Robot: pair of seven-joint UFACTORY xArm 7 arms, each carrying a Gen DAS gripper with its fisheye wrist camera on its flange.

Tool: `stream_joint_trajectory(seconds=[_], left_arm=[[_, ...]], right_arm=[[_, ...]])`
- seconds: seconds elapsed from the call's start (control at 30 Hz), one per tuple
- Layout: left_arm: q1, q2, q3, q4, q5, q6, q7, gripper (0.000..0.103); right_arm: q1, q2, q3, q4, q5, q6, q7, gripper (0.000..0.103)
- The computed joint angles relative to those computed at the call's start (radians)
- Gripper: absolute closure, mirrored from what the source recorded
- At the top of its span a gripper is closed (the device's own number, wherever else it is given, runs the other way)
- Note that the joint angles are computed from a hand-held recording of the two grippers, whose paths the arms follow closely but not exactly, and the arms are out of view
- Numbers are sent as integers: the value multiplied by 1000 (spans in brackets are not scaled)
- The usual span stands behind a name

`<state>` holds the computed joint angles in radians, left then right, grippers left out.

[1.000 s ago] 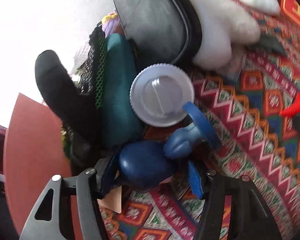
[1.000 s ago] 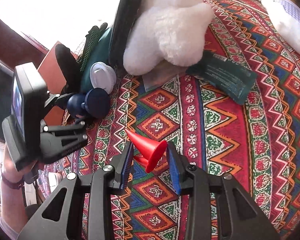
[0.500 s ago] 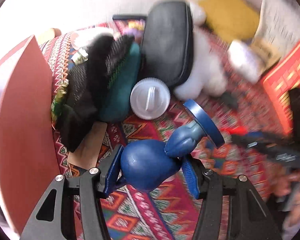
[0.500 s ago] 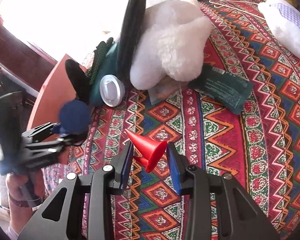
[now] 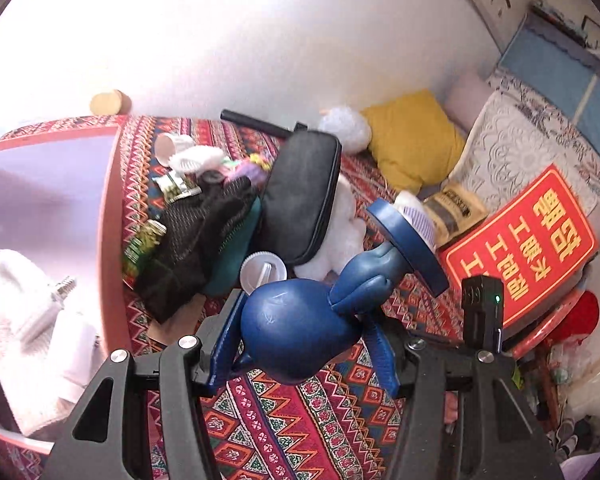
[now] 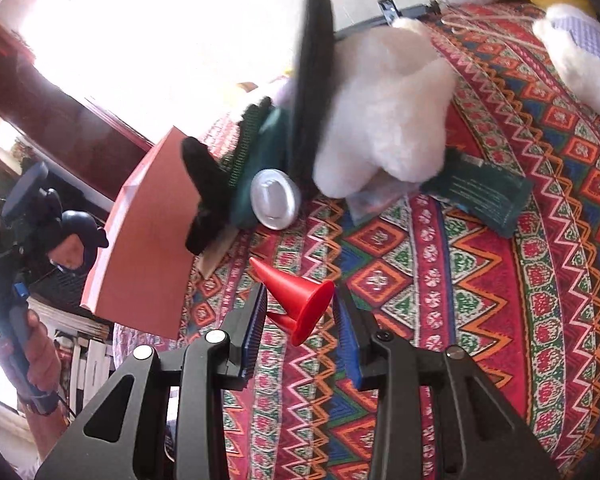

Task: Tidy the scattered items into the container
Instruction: 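Grasp the blue toy with left tool while right tool grasps the red cone, then carry blue toy and red cone over the pink box and open both tools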

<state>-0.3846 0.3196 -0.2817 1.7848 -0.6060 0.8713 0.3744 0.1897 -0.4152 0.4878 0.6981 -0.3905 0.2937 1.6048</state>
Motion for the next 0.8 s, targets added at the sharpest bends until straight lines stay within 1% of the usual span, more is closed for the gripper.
stream_joint_trajectory(seconds=[0.07, 0.2, 0.3, 0.43, 0.53, 0.6, 0.73, 0.8], left_arm=[[14, -15, 0, -16, -22, -7, 11, 48], [49, -49, 7, -41, -85, -16, 44, 48], [64, -70, 24, -52, -92, -34, 50, 48], [101, -87, 47, -60, -122, -41, 56, 48], [126, -107, 66, -79, -125, -57, 57, 48], [130, -124, 81, -105, -91, -97, 50, 48], [169, -120, 100, -117, -106, -108, 46, 48], [179, -113, 112, -118, -78, -126, 20, 48]], right_arm=[[-20, -2, 27, 30, -26, 19, 15, 70], [-54, 31, 73, 136, -109, 74, 36, 70], [-67, 97, 95, 237, -200, 100, 56, 70], [-53, 226, 110, 402, -319, 146, 58, 70], [-16, 353, 114, 559, -393, 203, 12, 70], [21, 430, 108, 659, -430, 241, -24, 70], [111, 585, 82, 859, -502, 306, -87, 70], [163, 670, 64, 967, -519, 337, -130, 70]])
